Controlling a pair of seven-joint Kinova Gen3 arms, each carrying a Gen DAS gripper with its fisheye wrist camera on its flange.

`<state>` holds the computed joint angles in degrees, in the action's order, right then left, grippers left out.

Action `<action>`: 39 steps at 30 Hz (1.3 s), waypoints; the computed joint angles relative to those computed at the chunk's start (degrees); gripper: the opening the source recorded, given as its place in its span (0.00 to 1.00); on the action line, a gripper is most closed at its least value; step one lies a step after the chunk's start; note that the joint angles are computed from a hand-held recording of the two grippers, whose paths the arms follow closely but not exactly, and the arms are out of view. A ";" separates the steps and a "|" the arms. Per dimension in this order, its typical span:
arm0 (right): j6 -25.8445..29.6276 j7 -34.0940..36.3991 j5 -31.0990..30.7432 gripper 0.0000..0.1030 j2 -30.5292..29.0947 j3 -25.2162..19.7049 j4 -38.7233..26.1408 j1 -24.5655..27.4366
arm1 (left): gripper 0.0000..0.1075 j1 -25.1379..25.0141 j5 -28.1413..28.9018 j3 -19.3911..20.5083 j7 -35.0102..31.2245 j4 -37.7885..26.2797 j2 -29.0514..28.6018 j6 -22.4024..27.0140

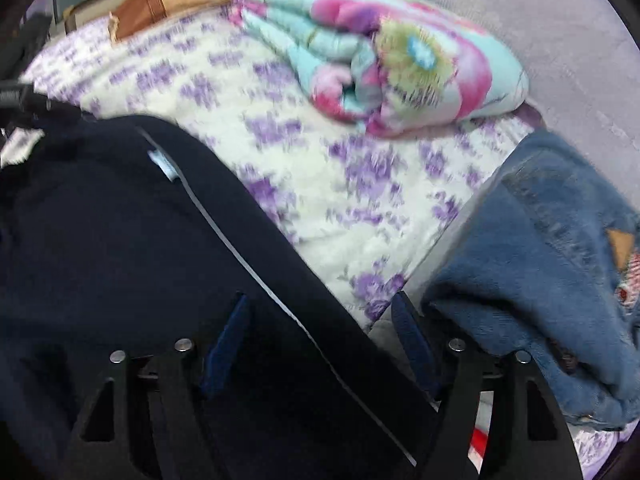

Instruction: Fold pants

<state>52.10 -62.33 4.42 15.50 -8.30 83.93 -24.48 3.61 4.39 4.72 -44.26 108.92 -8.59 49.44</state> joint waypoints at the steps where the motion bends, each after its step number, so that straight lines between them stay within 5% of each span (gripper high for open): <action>1: 1.05 0.54 -0.15 0.05 0.67 -0.29 -0.37 0.27 | 0.91 0.83 0.30 -0.80 -1.02 -0.19 0.90 -0.36; 2: 1.19 0.79 -1.21 0.04 0.71 -1.04 0.13 1.31 | 0.90 1.42 -0.31 -0.64 -1.73 -0.24 1.44 -0.94; 4: -1.31 3.64 -1.91 0.04 -1.64 -0.63 2.73 1.33 | 0.52 0.82 -2.06 0.88 -1.95 -0.34 1.08 -0.82; 8: -2.10 9.33 -9.80 0.04 -6.15 -2.88 4.79 7.24 | 0.46 1.05 -0.34 -0.17 -2.93 3.42 -4.57 -4.78; 11: -1.77 14.66 -16.07 0.04 -11.28 -0.42 7.10 8.16 | 0.40 0.32 0.28 0.21 -2.67 5.17 -9.96 -5.89; 16: -1.71 24.57 -25.20 0.04 -23.18 3.77 14.45 9.19 | 0.40 -0.89 -0.09 3.67 -0.59 6.45 -20.00 -4.54; 20: 5.75 33.89 -33.47 0.04 -33.80 11.02 20.38 8.84 | 0.41 -1.80 0.24 9.01 2.64 5.76 -29.03 0.38; 23: 7.26 37.85 -36.47 0.04 -40.85 13.54 27.82 10.71 | 0.47 -1.55 3.18 11.06 5.07 7.39 -36.03 4.93; 25: 6.59 36.16 -35.65 0.04 -43.31 15.45 32.81 9.11 | 0.64 -0.27 6.46 10.24 7.35 10.10 -40.69 7.30; 31: 0.71 35.41 -39.81 0.04 -41.82 18.81 44.15 8.20 | 0.72 0.14 15.57 9.56 12.04 16.49 -50.24 10.14; 39: 1.43 40.12 -46.04 0.04 -41.42 23.94 46.14 7.01 | 0.78 -2.62 21.28 14.43 14.82 17.69 -46.37 7.45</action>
<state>53.53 -22.21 -41.62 -25.92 15.64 130.07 -17.47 0.99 25.66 19.15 -29.44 126.61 -54.96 56.89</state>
